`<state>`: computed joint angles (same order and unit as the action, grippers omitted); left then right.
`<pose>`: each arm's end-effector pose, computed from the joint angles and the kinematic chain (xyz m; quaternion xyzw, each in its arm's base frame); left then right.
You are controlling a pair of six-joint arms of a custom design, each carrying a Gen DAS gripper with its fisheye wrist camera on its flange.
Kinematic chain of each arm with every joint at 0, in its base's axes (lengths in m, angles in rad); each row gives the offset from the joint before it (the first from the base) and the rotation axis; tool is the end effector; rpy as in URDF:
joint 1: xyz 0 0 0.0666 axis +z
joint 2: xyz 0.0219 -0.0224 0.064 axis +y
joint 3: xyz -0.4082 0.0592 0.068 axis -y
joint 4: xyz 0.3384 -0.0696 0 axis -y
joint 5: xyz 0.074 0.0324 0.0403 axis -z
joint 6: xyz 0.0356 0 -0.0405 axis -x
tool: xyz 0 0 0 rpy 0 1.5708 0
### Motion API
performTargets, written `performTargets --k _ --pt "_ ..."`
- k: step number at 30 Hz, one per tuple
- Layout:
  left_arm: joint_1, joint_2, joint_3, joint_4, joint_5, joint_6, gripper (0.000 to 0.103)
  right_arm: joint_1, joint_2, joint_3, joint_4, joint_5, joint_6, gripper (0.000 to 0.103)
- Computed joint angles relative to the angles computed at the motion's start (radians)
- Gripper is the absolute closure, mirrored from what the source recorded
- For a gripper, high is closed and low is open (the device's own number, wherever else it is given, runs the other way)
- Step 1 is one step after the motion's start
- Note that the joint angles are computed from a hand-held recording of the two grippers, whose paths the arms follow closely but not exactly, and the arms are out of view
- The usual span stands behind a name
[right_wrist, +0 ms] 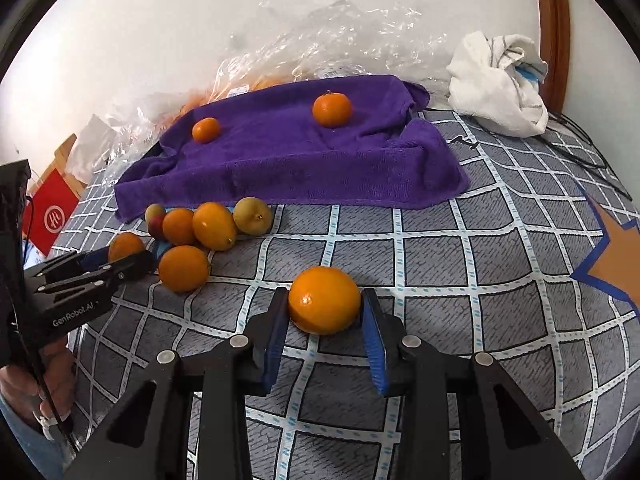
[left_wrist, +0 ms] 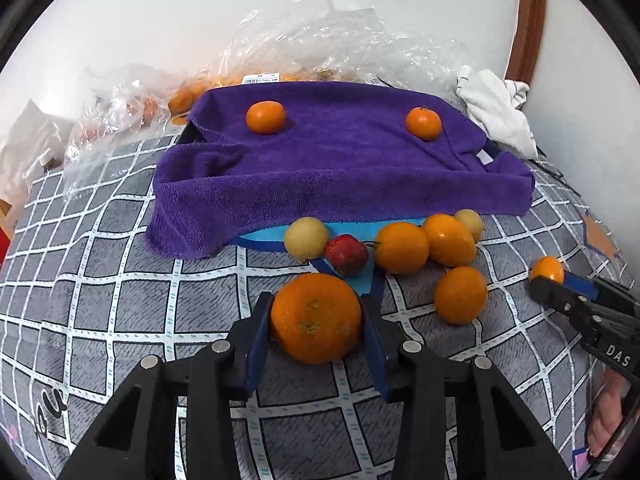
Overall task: Organize fruits
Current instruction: 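Lift both held oranges and carry them over the purple towel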
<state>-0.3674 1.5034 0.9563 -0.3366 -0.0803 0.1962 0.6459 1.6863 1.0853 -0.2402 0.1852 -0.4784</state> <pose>0.3934 -0.1488 0.2816 0.0670 0.9385 -0.0573 0.3338 0.3940 0.2882 0.2555 -0.0449 0.9297 0.1163 0.3466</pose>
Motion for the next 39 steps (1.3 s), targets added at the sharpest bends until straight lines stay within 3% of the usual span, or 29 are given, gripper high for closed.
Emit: performTargets --k 6,10,13,17,20,25,30,32,37,39 --pt "0.048 -0.026 -0.040 0.056 0.120 0.046 0.064 -0.004 -0.006 -0.013 0.016 0.007 -0.012 0.067" --pt "0.120 -0.065 -0.112 0.194 0.306 0.101 0.064 0.006 -0.011 -0.018 0.025 0.021 0.001 0.067" --pt "0.120 -0.099 -0.118 0.164 0.246 0.091 0.064 0.016 -0.014 -0.006 -0.003 0.038 0.000 0.067" --pt "0.164 -0.175 -0.120 0.152 0.311 0.094 0.064 0.010 -0.060 0.010 -0.024 0.014 -0.002 0.067" --pt "0.180 -0.199 -0.065 0.109 0.264 0.073 0.064 0.000 -0.088 0.060 -0.047 0.058 0.037 0.067" --pt "0.205 -0.141 0.072 0.077 0.212 0.086 0.064 -0.035 -0.066 0.193 -0.095 0.100 0.081 0.067" --pt "0.206 -0.033 0.201 0.103 0.197 0.118 0.064 -0.073 0.004 0.335 -0.105 0.109 0.114 0.067" --pt "0.201 0.009 0.230 0.138 0.183 0.121 0.064 -0.092 0.041 0.373 -0.081 0.073 0.120 0.067" --pt "0.196 0.081 0.210 0.243 0.182 0.098 0.064 -0.126 0.121 0.402 -0.048 -0.012 0.105 0.067" --pt "0.200 0.101 0.201 0.237 0.191 0.110 0.064 -0.132 0.141 0.404 -0.069 -0.027 0.116 0.067"
